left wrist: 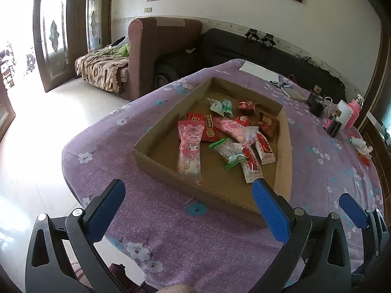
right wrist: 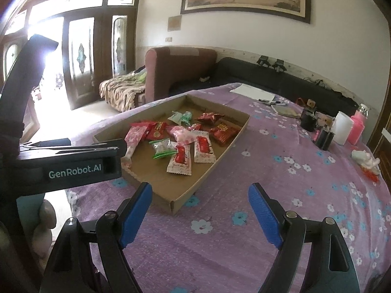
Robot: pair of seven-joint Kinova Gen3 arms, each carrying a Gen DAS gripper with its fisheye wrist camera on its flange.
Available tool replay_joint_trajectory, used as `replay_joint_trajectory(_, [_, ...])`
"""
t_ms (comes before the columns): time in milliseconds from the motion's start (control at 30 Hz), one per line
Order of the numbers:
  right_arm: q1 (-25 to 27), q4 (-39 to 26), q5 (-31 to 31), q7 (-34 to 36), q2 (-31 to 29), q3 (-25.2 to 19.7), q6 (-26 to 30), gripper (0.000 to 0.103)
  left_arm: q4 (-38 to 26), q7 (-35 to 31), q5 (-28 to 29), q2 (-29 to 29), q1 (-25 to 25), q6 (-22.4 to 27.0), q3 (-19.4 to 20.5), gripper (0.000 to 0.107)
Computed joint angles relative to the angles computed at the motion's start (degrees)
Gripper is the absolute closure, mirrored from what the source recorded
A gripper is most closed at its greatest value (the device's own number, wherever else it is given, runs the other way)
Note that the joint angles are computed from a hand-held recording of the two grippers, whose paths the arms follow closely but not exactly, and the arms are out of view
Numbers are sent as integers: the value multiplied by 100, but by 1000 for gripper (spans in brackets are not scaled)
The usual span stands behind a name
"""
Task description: Organize snacks
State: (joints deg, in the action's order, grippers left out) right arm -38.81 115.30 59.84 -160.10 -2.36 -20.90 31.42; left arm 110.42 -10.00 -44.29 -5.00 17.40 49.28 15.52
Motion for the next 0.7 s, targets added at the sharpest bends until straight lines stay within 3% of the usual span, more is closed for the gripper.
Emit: replay_joint_trajectory(700, [-324,-180,-43,114,221,95,264,20,121,-333,329,-115,-240,-292,-32,4])
